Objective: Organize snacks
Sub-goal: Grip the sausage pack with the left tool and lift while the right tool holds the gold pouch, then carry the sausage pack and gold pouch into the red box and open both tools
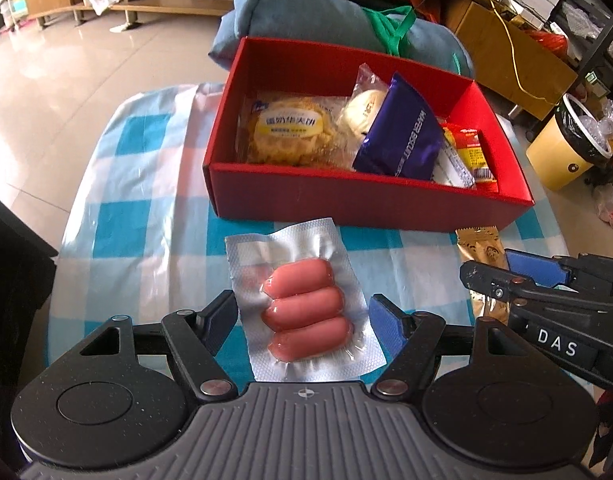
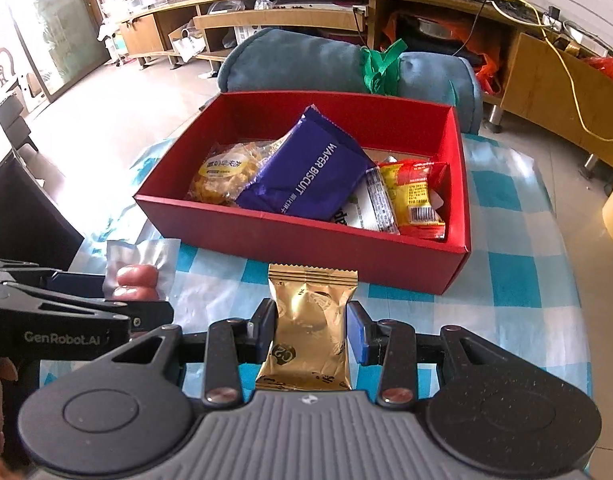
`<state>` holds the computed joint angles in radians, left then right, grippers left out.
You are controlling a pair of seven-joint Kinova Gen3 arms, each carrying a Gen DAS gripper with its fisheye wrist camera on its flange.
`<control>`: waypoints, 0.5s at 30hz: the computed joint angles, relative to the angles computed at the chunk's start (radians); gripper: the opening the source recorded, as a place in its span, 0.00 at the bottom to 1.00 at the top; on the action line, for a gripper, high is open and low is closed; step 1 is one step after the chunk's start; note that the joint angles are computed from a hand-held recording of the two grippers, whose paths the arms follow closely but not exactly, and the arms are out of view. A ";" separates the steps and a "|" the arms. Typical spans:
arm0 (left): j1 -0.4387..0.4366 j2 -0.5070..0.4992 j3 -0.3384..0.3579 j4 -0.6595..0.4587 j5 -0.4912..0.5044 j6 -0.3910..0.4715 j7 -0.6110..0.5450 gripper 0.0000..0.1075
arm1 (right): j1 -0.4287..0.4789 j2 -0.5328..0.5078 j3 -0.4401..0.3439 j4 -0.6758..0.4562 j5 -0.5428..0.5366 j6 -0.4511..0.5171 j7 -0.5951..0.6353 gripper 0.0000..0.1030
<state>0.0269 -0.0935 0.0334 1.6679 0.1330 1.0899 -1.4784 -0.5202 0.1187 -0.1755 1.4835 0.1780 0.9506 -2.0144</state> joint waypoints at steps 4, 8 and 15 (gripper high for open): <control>0.007 -0.001 0.011 -0.008 -0.025 -0.015 0.018 0.72 | 0.000 0.000 0.001 -0.007 0.001 0.000 0.001 0.32; 0.013 0.003 0.017 -0.022 -0.040 -0.028 0.029 0.72 | -0.003 0.002 0.002 -0.018 0.010 -0.002 -0.004 0.32; 0.022 0.021 0.021 -0.053 -0.057 -0.044 0.040 0.72 | -0.003 0.009 0.007 -0.041 0.020 -0.007 -0.013 0.32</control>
<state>0.0492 -0.0725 0.0549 1.6153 0.0758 1.0457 -1.4387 -0.5229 0.1275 -0.1684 1.4428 0.1975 0.9441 -2.0277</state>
